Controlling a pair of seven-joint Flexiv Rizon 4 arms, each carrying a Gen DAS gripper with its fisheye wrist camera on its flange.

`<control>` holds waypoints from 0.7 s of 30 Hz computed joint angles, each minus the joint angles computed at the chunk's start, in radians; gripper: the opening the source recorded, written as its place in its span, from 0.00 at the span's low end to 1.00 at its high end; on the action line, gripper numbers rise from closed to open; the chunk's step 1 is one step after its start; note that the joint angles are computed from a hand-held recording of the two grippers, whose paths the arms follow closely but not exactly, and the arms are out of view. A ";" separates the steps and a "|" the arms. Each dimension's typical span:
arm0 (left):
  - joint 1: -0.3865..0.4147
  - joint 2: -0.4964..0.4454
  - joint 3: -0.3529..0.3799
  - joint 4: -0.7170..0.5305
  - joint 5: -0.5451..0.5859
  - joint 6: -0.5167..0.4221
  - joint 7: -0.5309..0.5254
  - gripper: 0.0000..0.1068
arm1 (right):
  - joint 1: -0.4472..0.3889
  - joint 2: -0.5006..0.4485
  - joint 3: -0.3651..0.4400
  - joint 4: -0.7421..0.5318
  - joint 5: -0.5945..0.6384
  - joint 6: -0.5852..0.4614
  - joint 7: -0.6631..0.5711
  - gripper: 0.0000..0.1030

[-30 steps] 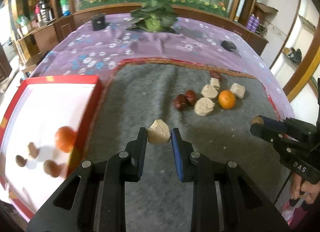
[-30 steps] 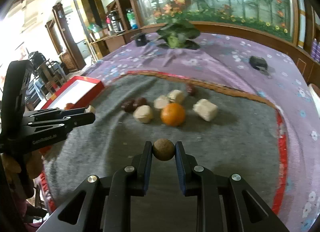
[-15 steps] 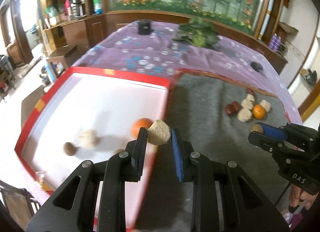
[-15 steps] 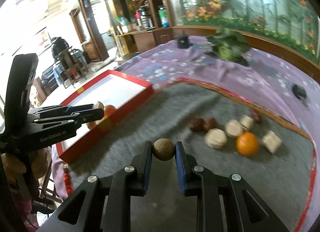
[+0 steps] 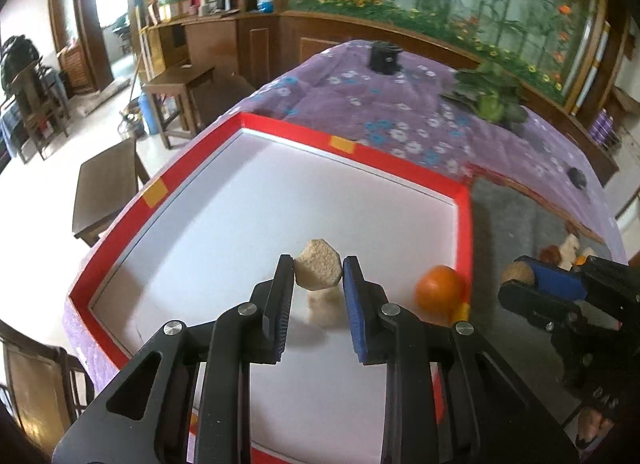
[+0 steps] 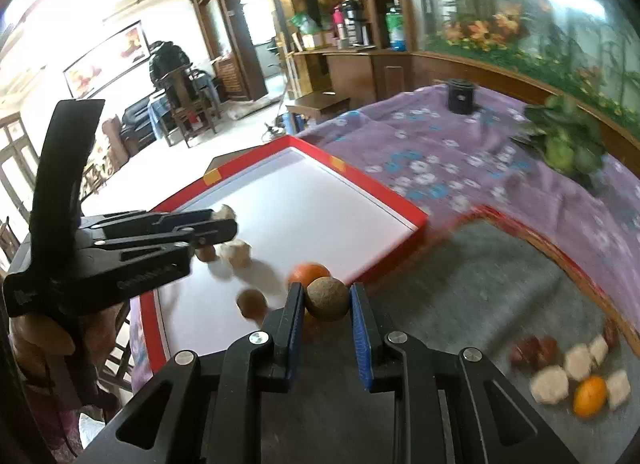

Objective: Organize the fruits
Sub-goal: 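Carry the pale cube and brown fruit over the white tray, then open both tools to release the items into the tray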

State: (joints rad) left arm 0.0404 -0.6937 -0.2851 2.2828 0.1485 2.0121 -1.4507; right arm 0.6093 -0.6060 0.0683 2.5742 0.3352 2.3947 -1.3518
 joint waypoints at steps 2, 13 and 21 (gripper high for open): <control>0.010 -0.006 -0.008 -0.015 -0.006 -0.016 -0.003 0.23 | 0.003 0.001 -0.022 -0.037 -0.022 -0.053 -0.015 0.21; -0.058 -0.017 0.038 -0.091 -0.098 -0.118 0.025 0.23 | -0.111 -0.063 -0.030 -0.182 -0.185 -0.210 0.013 0.21; -0.122 -0.025 0.092 -0.097 -0.156 -0.117 0.028 0.23 | -0.101 -0.097 -0.042 -0.205 -0.207 -0.213 0.027 0.26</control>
